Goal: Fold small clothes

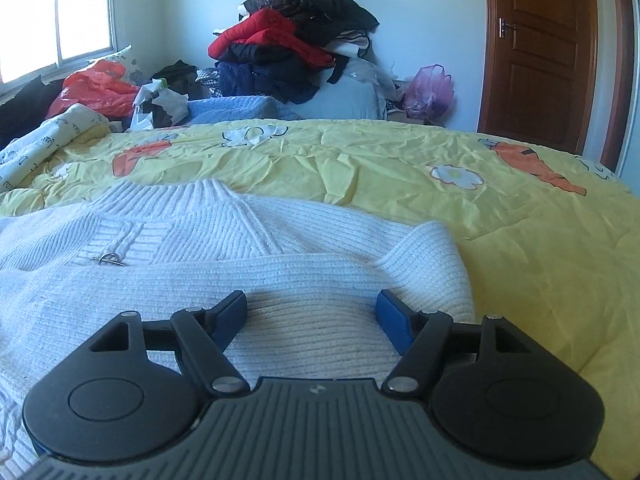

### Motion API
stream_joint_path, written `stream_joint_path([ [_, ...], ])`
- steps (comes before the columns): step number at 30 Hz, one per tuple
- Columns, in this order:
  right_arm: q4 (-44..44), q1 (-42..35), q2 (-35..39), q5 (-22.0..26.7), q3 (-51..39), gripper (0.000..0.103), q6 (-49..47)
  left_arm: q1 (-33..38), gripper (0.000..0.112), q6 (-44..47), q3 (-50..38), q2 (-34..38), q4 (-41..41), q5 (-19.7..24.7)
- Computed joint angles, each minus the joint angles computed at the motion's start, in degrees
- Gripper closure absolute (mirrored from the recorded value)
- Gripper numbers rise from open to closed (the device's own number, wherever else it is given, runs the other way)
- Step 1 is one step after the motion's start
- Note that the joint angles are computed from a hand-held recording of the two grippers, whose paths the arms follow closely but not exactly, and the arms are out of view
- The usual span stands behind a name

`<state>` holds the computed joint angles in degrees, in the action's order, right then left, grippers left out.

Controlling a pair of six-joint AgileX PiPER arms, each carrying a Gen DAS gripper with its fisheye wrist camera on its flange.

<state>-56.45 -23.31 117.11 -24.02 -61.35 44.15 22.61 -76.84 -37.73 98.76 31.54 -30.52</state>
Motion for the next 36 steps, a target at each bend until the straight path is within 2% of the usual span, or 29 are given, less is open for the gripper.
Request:
stream_joint_path([
  [4, 1.13, 0.14, -0.15, 0.26, 0.19, 0.029, -1.09, 1.46, 0.032, -0.55, -4.08, 4.88, -1.44, 0.31],
  [6, 1.36, 0.15, -0.13, 0.27, 0.20, 0.029, -1.30, -1.03, 0.046, 7.31, -5.27, 5.30, -9.53, 2.82],
  [8, 0.93, 0.04, -0.04, 0.23, 0.06, 0.029, -0.97, -2.79, 0.075, 15.84, -7.07, 6.00, -16.34, 6.83],
  [11, 0.90, 0.03, -0.06, 0.19, 0.08, 0.029, -0.95, -3.60, 0.094, 23.97, -9.11, 7.38, -22.41, 9.94],
  [14, 0.71, -0.03, -0.05, 0.09, 0.10, 0.029, -0.74, -4.65, 0.099, 30.02, -8.20, 6.25, -28.11, 10.11],
  [17, -0.99, -0.41, 0.02, -0.36, -0.16, 0.028, 1.01, -8.03, 0.101, 40.73, -7.20, 3.58, -39.68, 8.94],
  [20, -2.35, -0.69, 0.12, -0.92, -0.33, 0.026, 2.43, -14.08, 0.102, 49.18, -6.88, 0.03, -48.40, 6.50],
  [24, -3.37, -0.83, 0.13, -1.24, -0.44, 0.025, 3.47, -26.84, 0.102, 58.13, -10.04, -1.31, -52.95, 3.25],
  [29, -3.47, -0.90, 0.15, -1.69, -0.27, 0.025, 3.95, -43.64, 0.102, 67.17, -18.03, 6.13, -51.71, 3.69],
  [32, -4.10, -1.11, 0.14, -2.11, -0.25, 0.025, 4.87, -50.12, 0.102, 64.74, -23.39, 12.86, -45.76, 8.61],
  [35, -4.41, -1.30, 0.19, -2.47, -0.18, 0.024, 5.26, -53.97, 0.102, 72.57, -27.62, 18.25, -52.52, 13.57],
  [36, -4.78, -1.40, 0.20, -2.63, -0.22, 0.024, 5.67, -54.45, 0.102, 73.03, -27.28, 19.33, -53.19, 12.28],
])
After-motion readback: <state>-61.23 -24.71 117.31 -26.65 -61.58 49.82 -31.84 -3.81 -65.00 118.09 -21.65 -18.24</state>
